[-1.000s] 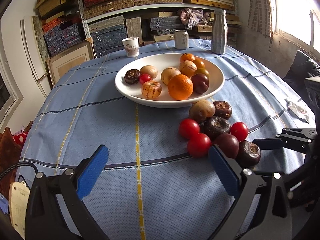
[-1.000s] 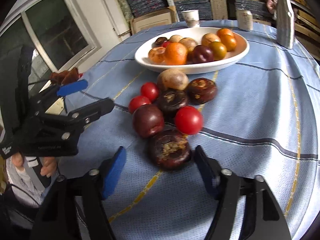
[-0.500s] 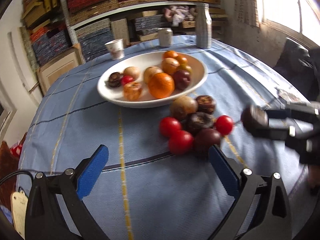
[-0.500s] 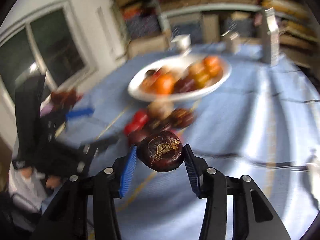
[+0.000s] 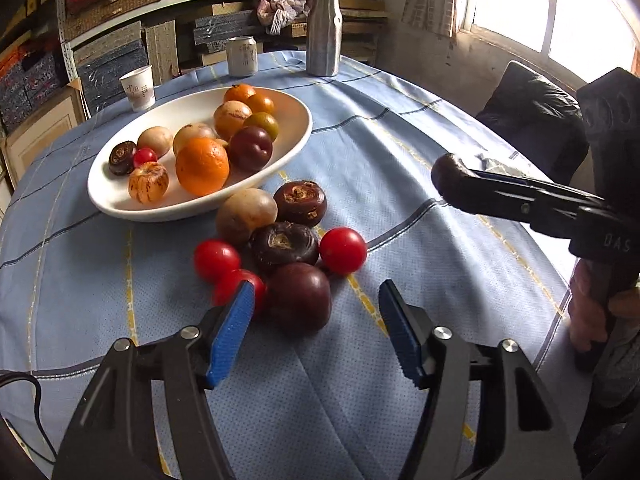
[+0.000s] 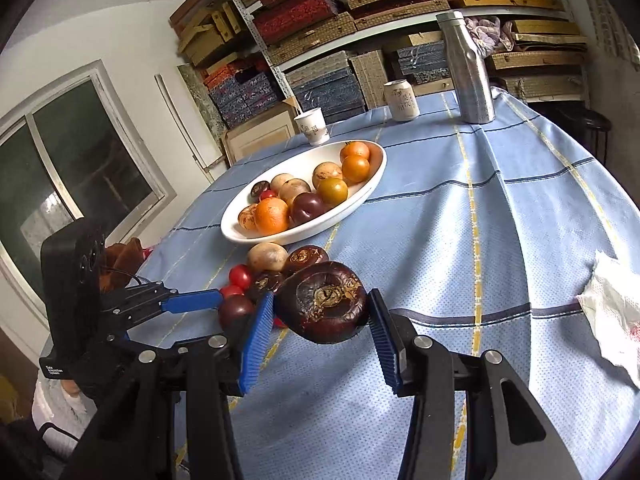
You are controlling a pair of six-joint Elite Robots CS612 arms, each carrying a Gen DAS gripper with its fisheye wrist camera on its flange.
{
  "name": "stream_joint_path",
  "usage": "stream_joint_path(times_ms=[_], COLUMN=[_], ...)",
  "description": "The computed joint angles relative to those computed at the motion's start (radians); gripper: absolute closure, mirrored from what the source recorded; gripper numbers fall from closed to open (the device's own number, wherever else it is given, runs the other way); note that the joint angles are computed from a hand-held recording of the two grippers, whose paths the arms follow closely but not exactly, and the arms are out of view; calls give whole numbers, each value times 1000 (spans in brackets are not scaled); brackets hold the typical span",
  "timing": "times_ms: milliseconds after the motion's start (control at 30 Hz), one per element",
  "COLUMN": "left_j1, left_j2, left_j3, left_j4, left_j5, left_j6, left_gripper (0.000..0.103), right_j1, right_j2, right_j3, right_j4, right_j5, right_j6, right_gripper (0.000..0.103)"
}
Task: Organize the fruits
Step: 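Grasp the dark brown speckled fruit with the right gripper and lift it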
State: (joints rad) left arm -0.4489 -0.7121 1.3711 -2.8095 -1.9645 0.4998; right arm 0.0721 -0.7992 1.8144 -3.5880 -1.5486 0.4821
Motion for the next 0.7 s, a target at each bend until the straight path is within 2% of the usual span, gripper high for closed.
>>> stream_joint_path(times_ms=[200, 267, 333, 600, 633, 667, 700], left_j1=[-2, 0, 1, -8, -8, -9, -9], left_j2=[2, 2, 1, -3, -3, -3, -3], left_j3=[-5, -3, -2, 6, 7, 9, 9], left_j4=[21, 14, 13, 0, -3, -18, -24], left_j5=[-7, -7, -6, 43, 47, 62, 67], left_j6=[15, 6, 6, 10, 6, -8, -19], left_gripper=[40, 47, 48, 49, 53, 62, 66], right_j1=[1, 1, 1, 0, 0, 0, 0], right_j2=[1, 0, 0, 0, 0, -1, 0], right_j3=[0, 0, 0, -1, -2, -1, -1], right_j4=[-3, 1, 5, 7, 8, 8, 8], right_j5=[4, 6, 8, 10, 11, 13, 13], right_j6=[1, 5, 6, 4, 4, 3, 3], right_gripper=[55, 55, 55, 55, 55, 54, 55])
